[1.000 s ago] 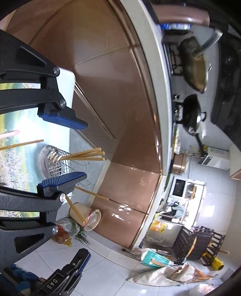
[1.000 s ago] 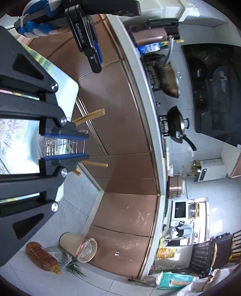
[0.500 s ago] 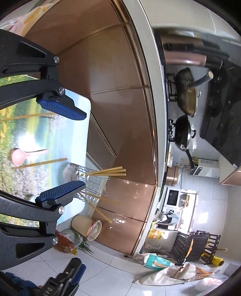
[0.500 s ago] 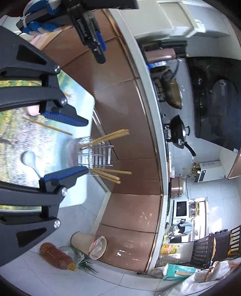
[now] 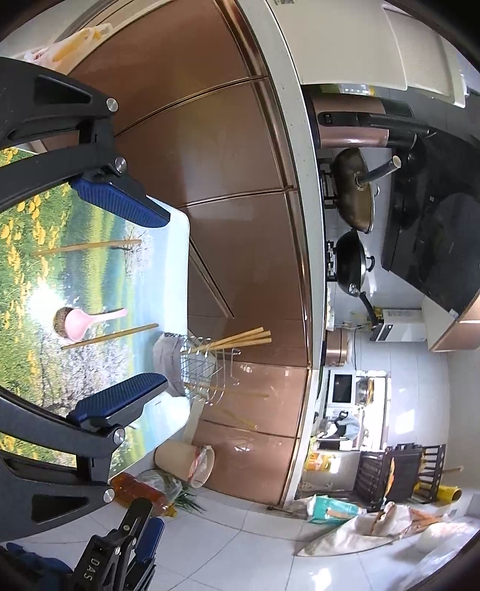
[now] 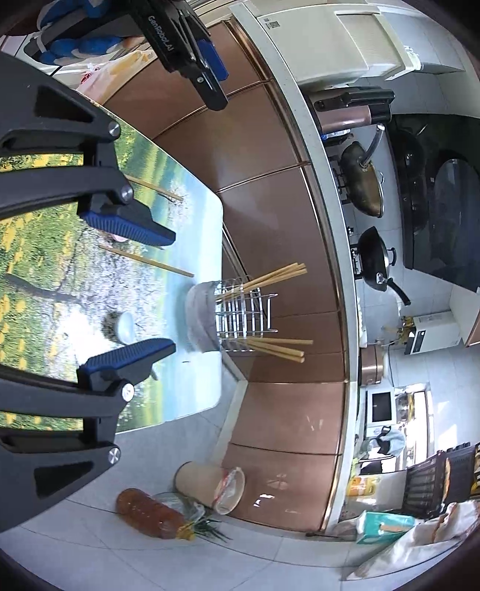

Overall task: Organize utensils
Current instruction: 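Bring both open tools back down to the remaining chopsticks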

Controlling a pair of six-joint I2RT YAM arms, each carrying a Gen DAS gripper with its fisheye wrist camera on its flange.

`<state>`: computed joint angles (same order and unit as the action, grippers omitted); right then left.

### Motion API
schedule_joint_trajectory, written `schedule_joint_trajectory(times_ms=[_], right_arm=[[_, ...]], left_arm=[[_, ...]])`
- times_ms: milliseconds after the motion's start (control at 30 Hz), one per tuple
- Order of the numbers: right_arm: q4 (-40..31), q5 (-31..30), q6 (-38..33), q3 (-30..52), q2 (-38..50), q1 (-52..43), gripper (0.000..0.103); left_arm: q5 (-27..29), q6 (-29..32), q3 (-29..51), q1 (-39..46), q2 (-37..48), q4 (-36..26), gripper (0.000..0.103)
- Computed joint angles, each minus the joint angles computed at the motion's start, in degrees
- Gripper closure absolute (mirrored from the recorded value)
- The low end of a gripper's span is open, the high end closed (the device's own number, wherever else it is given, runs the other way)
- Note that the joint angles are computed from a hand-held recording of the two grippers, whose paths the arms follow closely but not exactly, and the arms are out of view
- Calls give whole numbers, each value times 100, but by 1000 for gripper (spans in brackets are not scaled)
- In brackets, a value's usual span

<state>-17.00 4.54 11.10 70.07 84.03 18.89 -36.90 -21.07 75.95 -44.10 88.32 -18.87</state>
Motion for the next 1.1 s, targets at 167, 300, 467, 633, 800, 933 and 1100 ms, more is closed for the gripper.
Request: schedule_joint_trajectory(times_ms=[167,300,467,633,800,933,1100], right_arm=[[241,99,212,-420,-190,-40,48],[372,118,350,-641,-230,-85,47],[484,205,519,-786,-139,-127,46],[537,218,589,-787,35,-205,46],[539,192,549,-628,342,-214,46],[489,115,511,-349,696,-236,46],[335,-12,389,151,1236,-234,46]], left_arm=[[-150,-86,-268,-165,-99,20,19],[-142,-115,-361,-186,-87,-15,18],[-186,-157,-449,-175,-44,-19,18],[-91,-279,-572,-47,-7,51,18],[118,-328,-587,239,133,50,18],[310,-259,-433,485,369,-80,18],[638,-98,-231,911,670,-161,18]])
